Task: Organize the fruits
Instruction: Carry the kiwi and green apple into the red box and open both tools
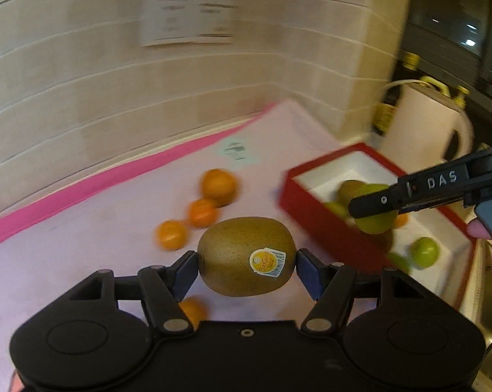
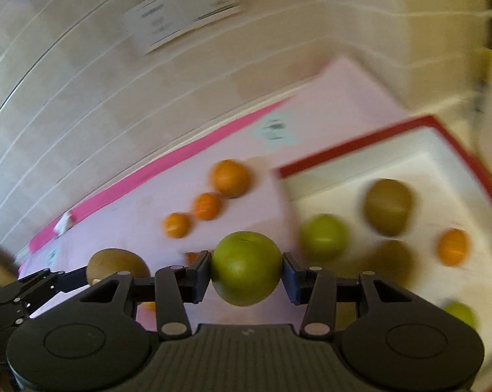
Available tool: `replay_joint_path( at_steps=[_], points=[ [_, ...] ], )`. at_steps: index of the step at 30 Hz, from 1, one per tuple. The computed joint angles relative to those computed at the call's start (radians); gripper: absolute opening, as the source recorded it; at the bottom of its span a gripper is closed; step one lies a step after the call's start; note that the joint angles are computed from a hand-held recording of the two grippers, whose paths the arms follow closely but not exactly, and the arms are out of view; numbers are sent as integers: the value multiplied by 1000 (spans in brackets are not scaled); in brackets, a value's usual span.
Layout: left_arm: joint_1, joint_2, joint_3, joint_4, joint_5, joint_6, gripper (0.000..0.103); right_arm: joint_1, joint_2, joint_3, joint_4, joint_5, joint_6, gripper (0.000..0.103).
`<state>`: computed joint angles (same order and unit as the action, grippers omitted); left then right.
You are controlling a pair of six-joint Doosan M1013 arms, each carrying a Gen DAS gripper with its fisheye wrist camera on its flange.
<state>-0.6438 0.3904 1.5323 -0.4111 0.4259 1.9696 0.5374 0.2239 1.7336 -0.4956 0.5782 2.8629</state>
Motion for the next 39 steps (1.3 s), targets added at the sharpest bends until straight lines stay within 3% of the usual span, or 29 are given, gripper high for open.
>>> replay_joint_path(
  at_steps=[5,12,17,21,29,36,39],
  points=[
    [-49,42,-63,-40,35,65,79,-18,-66,81,-11,65,21,48],
    [-88,115,-174,-119,110,153,79,-32,-108,126,83,151,-141,48],
    [-93,210,-320,-256,281,210,79,-65,-126,157,272,90,-319,48],
    [-123,280,-433,-199,321,148,79,-67,-106,145,281,150,-378,48],
    [-170,437,-680,-20,437,-49,79,-96,-91,147,430,136,-546,48],
    [-188,501,-772,75,496,-119,79,-107,-72,131,509,162,-616,48],
    [-189,514,-787,87,515,-130,79,-105,-61,127,476,181,-583,48]
  ],
)
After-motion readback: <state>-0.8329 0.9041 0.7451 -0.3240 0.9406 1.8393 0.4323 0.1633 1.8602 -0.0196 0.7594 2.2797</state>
